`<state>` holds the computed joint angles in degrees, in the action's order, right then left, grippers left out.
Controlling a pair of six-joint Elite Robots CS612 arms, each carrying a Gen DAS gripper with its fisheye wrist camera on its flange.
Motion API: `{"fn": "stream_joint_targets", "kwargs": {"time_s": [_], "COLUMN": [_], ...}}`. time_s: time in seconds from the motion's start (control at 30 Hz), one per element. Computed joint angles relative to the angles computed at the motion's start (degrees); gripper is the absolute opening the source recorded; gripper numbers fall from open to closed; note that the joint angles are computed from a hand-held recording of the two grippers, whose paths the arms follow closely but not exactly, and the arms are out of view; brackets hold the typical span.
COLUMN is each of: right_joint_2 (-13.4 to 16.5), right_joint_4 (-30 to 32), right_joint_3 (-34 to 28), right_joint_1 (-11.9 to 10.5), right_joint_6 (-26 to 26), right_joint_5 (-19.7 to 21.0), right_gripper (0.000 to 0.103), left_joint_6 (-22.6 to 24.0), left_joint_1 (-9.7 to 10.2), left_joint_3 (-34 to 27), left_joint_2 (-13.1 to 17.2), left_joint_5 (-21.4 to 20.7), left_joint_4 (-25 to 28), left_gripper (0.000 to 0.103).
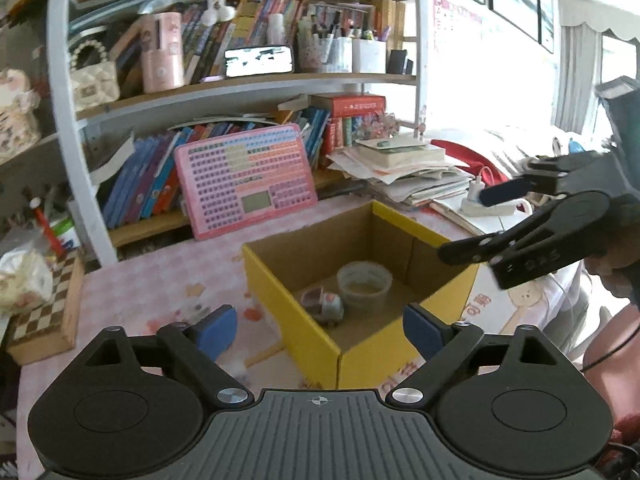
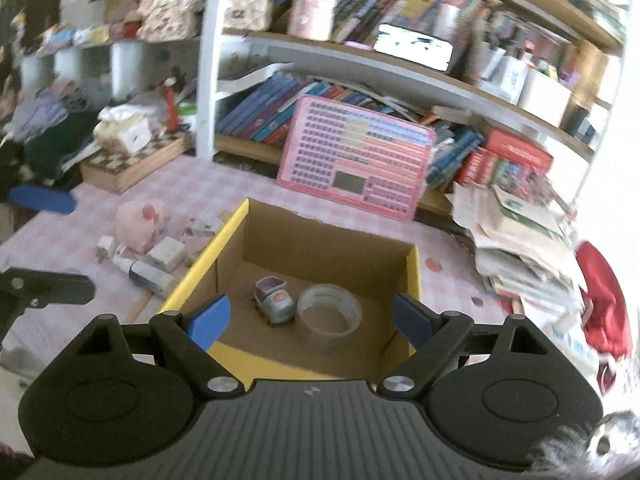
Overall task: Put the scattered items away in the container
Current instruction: 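Withdraw both open tools from the yellow box back over the table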
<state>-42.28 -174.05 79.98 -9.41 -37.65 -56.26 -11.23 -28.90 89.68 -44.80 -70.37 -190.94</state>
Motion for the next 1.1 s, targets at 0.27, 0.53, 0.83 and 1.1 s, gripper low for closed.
{"fn": "stream_joint_targets", "kwargs": {"time_s": [0.27, 0.53, 0.83, 1.1], "right_joint_2": [-1.8, -2.5, -3.9, -4.6], "right_joint_4": [-13.8, -19.3, -15.6, -10.7], "right_joint_3": [8.3, 14.2, 17.5, 18.0], "right_joint_1": [0.1, 1.4, 3.0, 4.0], "right_joint_6": [17.1, 23.5, 20.3, 15.3], "right_joint_5": [-6.7, -15.1, -15.8, -13.8], "right_gripper": [0.093, 0.095, 0.095, 0.096], "left_joint_6": [-5.9, -11.6, -15.4, -17.2], "left_joint_1": [-1.06, -1.38, -1.25, -0.81], "left_joint_3": [6.1, 10.5, 13.0, 13.6], "left_joint_2": [-2.1, -3.5, -4.1, -4.2], "left_joint_5": [6.2, 8.5, 8.9, 7.2], "left_joint_4": [-1.5, -0.4, 1.0, 3.0], "left_gripper": [0.098, 0.098, 0.098, 0.098]}}
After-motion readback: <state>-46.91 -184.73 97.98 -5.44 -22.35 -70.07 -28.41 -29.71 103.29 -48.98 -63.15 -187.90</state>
